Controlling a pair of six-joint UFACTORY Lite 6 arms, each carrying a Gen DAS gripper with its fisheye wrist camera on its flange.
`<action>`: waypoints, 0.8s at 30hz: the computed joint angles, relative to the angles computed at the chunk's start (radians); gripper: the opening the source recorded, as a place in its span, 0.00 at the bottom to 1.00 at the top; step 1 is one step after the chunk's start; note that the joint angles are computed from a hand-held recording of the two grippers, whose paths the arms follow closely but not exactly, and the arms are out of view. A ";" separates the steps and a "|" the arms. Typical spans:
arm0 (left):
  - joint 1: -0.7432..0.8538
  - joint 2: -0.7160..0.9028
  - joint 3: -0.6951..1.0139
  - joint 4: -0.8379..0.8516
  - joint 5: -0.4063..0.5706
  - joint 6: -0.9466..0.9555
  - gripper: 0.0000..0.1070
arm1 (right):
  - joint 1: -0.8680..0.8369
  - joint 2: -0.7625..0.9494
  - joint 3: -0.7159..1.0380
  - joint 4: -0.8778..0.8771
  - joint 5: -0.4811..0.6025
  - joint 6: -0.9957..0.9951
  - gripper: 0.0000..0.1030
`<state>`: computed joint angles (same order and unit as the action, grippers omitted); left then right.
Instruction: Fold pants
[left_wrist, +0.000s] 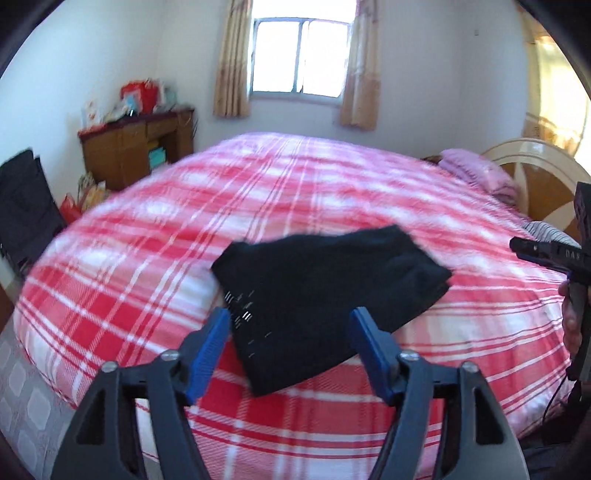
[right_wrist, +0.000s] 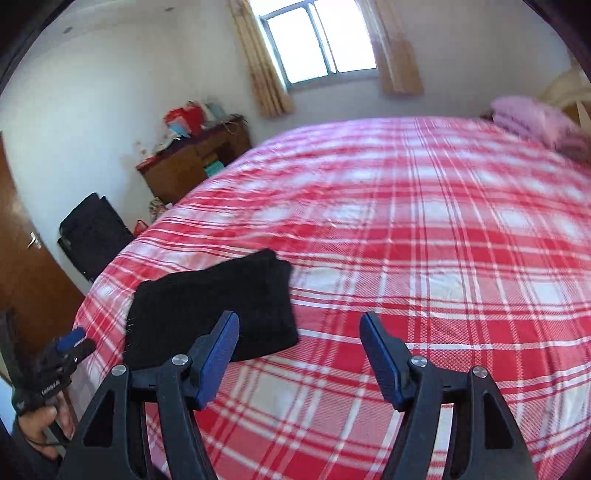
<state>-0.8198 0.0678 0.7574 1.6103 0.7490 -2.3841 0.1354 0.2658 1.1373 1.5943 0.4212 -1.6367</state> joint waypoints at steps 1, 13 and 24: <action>-0.025 -0.011 0.006 -0.009 0.029 0.013 0.73 | 0.027 -0.050 -0.038 0.017 -0.018 -0.024 0.68; -0.135 -0.108 0.028 -0.053 0.196 0.084 0.93 | 0.194 -0.447 -0.337 0.197 -0.131 -0.292 0.69; -0.151 -0.094 0.042 -0.072 0.211 0.098 0.93 | 0.145 -0.481 -0.350 0.165 -0.091 -0.243 0.70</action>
<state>-0.9712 -0.0265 0.7994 1.5387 0.9603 -2.2864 0.2807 -0.2148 0.7870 1.7590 0.3303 -1.8798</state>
